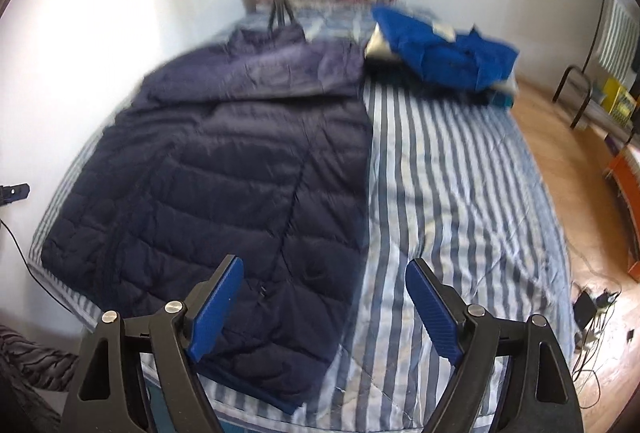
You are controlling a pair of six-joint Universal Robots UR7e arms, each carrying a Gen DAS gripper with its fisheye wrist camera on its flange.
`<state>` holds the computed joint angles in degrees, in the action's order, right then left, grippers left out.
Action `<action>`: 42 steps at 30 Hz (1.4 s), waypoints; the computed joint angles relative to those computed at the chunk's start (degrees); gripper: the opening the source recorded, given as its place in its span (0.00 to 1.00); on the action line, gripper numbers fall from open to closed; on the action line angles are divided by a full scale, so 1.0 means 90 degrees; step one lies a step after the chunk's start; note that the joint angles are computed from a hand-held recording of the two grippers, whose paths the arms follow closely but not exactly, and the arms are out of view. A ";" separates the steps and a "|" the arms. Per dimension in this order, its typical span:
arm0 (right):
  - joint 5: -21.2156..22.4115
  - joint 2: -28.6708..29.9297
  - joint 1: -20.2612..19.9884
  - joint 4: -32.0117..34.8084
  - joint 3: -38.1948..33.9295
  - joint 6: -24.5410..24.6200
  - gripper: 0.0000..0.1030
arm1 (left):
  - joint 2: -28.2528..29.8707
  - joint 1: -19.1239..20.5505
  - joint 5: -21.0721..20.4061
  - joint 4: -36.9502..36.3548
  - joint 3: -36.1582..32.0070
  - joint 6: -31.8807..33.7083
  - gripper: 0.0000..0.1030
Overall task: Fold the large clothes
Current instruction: 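Move the left gripper along the jacket toward its hem, then close the left gripper on the jacket hem while the right gripper grasps the hem too, then lift the hem with both grippers and fold it up toward the collar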
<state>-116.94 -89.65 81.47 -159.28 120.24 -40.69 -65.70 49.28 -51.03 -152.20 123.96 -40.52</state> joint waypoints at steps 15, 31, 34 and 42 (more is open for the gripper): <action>0.0634 0.0241 -0.0994 0.2216 -0.0649 0.1196 0.75 | 0.0373 0.0838 -0.1053 0.0267 -0.0142 -0.0396 0.65; 0.1033 0.0502 -0.1218 0.2920 -0.0842 0.1392 0.71 | 0.0402 0.1157 -0.1635 -0.0226 -0.0028 -0.0422 0.65; 0.1218 0.0520 -0.1238 0.3171 -0.0880 0.1421 0.63 | 0.0514 0.1124 -0.1668 -0.0257 -0.0101 -0.0372 0.56; 0.1294 0.0641 -0.1054 0.3109 -0.0847 0.1436 0.14 | 0.0718 0.0929 -0.1596 -0.0071 -0.0306 -0.0217 0.11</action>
<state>-105.30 -83.88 71.98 -131.30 112.61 -27.76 -59.24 57.64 -65.39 -152.85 121.21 -42.47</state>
